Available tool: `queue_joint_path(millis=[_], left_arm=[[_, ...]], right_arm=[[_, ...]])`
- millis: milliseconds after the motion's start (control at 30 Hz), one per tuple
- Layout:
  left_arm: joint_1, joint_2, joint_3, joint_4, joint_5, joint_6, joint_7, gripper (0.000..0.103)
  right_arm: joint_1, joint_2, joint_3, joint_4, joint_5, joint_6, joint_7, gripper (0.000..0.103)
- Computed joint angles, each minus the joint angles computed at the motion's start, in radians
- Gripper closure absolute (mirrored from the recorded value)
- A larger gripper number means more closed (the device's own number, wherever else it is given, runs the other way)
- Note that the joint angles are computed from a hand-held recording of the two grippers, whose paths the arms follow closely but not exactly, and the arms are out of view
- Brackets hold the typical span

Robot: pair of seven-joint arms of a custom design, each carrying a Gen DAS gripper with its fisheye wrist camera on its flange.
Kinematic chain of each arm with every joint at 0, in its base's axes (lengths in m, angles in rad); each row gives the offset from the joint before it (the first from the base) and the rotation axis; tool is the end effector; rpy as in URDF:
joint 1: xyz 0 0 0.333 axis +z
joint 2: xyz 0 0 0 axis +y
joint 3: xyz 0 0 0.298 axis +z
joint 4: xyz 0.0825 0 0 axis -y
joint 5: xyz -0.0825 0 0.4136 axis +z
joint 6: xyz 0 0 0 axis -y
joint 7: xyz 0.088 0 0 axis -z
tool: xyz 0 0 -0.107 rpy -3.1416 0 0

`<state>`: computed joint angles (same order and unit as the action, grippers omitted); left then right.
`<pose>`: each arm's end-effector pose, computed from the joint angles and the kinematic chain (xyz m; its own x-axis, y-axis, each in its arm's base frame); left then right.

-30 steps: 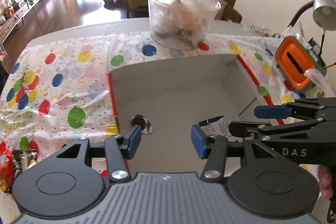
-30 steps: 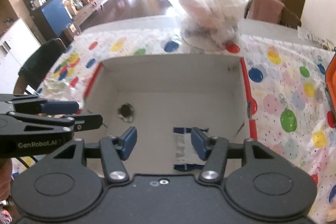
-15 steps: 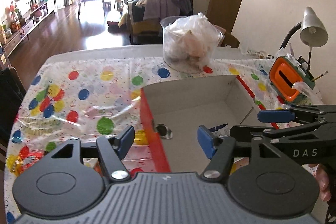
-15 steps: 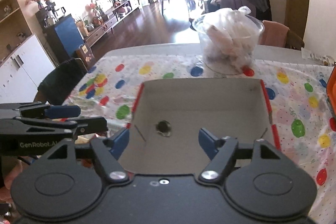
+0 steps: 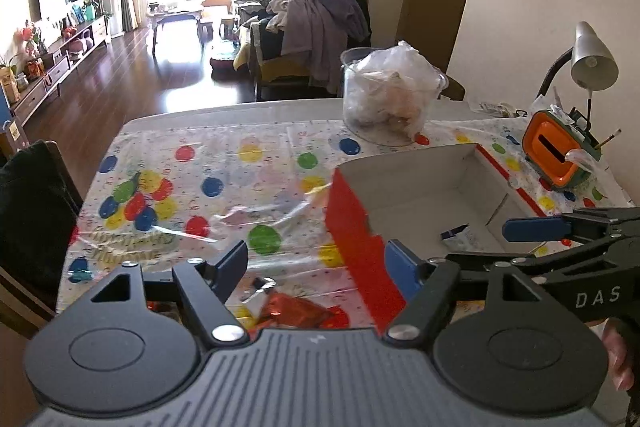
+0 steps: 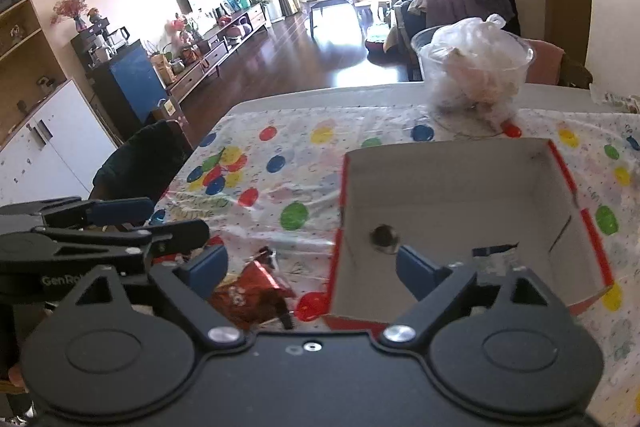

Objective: Organize snacks
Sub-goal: 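Withdraw both tools from the box back toward the snack pile, then grasp the brown-red snack bag with the right gripper while the left gripper grasps the yellow packet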

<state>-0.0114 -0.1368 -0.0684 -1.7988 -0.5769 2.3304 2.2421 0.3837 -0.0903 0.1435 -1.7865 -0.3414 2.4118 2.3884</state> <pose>0.5934 -0.0594 0.6570 -0.5120 -0.8531 0.1007 -0.6172 0.2838 -0.7338 0.5288 0.3099 0.6441 -0.0312 -0.9774 -0.2091 -0.7254 0.1660 -0.6680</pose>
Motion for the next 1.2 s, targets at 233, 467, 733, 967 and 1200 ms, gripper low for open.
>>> queue_joint_path(millis=[233,467,733,967,1200], left_arm=[[0.042,0.004,0.043,-0.015,-0.048,0.059,0.055,0.018],[0.115,0.096,0.06,0.068,-0.018,0.048,0.006,0.018],[0.197,0.206,0.063,0.16,0.041,0.044,-0.055,0.018],[0.245,0.32,0.054,0.271,0.112,-0.005,-0.118,0.018],[0.276,0.459,0.041,0.416,0.182,-0.086,-0.177,0.018]], right_arm=[[0.032,0.076,0.022,0.067,-0.068,-0.025,0.092,0.001],[0.08,0.188,0.013,0.173,-0.078,-0.106,0.176,0.001],[0.149,0.356,-0.014,0.359,-0.084,-0.244,0.269,0.001],[0.203,0.536,-0.059,0.581,-0.062,-0.397,0.361,0.005],[0.248,0.711,-0.111,0.828,-0.039,-0.564,0.429,0.012]])
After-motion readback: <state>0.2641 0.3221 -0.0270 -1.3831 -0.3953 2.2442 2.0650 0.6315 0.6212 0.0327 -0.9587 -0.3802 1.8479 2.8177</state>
